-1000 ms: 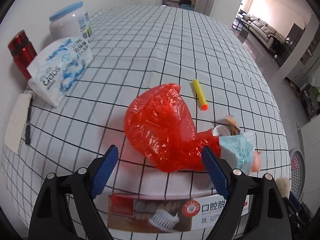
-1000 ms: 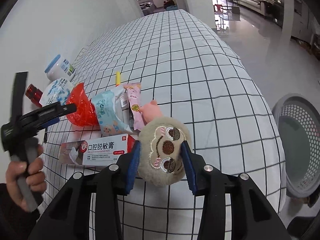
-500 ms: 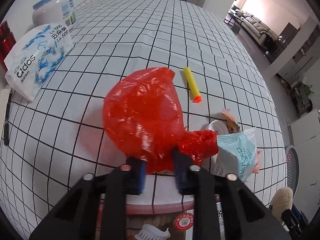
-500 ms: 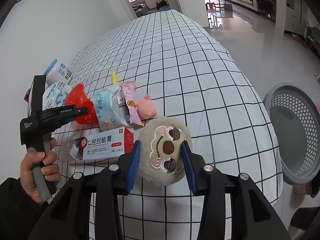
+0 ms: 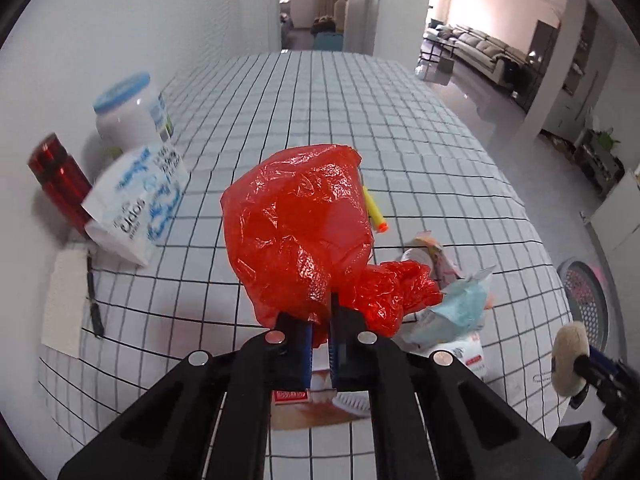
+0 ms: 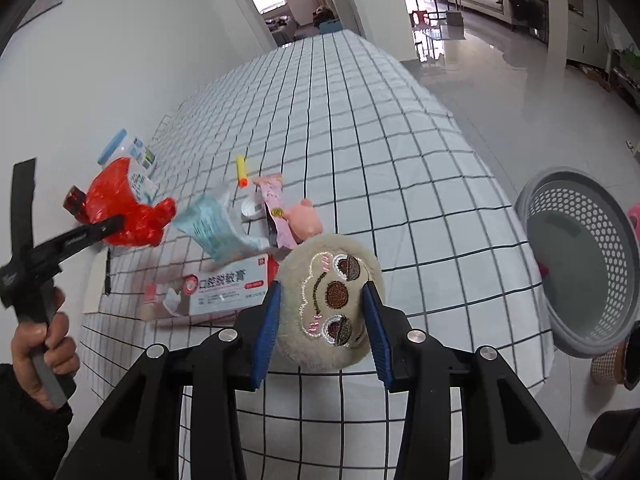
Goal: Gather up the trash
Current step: 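Carry the plush toy and red bag over the basket and open both tools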
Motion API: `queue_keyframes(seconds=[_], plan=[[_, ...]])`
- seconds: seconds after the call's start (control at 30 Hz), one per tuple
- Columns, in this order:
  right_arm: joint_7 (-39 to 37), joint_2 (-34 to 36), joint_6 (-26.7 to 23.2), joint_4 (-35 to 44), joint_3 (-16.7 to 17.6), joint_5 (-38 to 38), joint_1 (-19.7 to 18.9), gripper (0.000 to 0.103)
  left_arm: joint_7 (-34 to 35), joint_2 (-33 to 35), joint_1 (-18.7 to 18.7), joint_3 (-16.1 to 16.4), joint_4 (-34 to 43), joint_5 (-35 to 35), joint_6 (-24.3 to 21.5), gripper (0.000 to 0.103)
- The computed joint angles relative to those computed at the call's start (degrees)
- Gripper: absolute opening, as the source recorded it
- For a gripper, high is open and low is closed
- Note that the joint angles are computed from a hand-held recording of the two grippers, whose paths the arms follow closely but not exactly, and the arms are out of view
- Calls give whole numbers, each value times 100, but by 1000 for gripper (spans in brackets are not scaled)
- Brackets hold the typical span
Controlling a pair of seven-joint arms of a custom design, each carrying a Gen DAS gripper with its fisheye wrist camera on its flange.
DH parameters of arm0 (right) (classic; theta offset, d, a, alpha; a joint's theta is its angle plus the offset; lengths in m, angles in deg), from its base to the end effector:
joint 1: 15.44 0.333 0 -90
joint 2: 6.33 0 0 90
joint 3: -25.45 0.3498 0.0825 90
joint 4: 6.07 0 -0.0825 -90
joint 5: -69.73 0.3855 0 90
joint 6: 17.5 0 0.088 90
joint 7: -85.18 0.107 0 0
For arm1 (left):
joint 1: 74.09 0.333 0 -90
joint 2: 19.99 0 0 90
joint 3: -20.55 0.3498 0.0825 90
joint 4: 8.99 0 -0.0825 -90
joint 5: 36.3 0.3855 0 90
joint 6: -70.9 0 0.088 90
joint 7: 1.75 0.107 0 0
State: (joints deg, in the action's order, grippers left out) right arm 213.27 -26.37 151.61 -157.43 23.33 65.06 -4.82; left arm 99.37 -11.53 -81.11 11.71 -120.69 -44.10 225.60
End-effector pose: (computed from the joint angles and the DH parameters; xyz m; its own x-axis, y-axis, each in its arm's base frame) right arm 0.4311 0.0692 0.4665 -0.3145 -0.8867 -0.3388 -0.7299 0.4541 -0.5109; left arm 0.6187 -0.1658 0.5070 -0.3582 -0.9332 0.0295 -0.7699 0.2773 -0.5747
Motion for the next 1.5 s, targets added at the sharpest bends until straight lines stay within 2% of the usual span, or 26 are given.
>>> queue_keyframes(seconds=[0.2,0.47,0.7,0.9,1.0,1.13,1.33,1.5], plan=[[761,-706,-325,-187,535,-589,-606,40,840,-443,65,-173,-175,-804,29,6],[1686,-1676,-815,-626,821,-1139,-995,40,2240,-692,-185,-356,-117,-2084,-352,6],[2378,-2578,-1216,-1202,811,-1283,-1146,40,2964,-689,-532,-491,-59,-2457,-636,6],[2680,-3485,-1888,-1525,767,-1468,-1282,40,3434,-683,-834,-644,31,-2750,-851,6],[2623,-3936,-2178,-1689,607,-1570,-1362,40,3565,-663,-1009,-739,57,-2811,-859,6],[2258,-4396,-2350,-1910,190,-1685,-1559,40,3435,-558,-1215,-827,142,-2637,-752,6],[1223,-4486,-2043,-2121,-670,-1677,-2066,40,2722,-309,-1574,-983,340,-2032,-586,6],[72,-4192,-1646,-2133,-1499,-1633,-2472,40,1652,112,-1961,-1019,635,-1082,-449,6]])
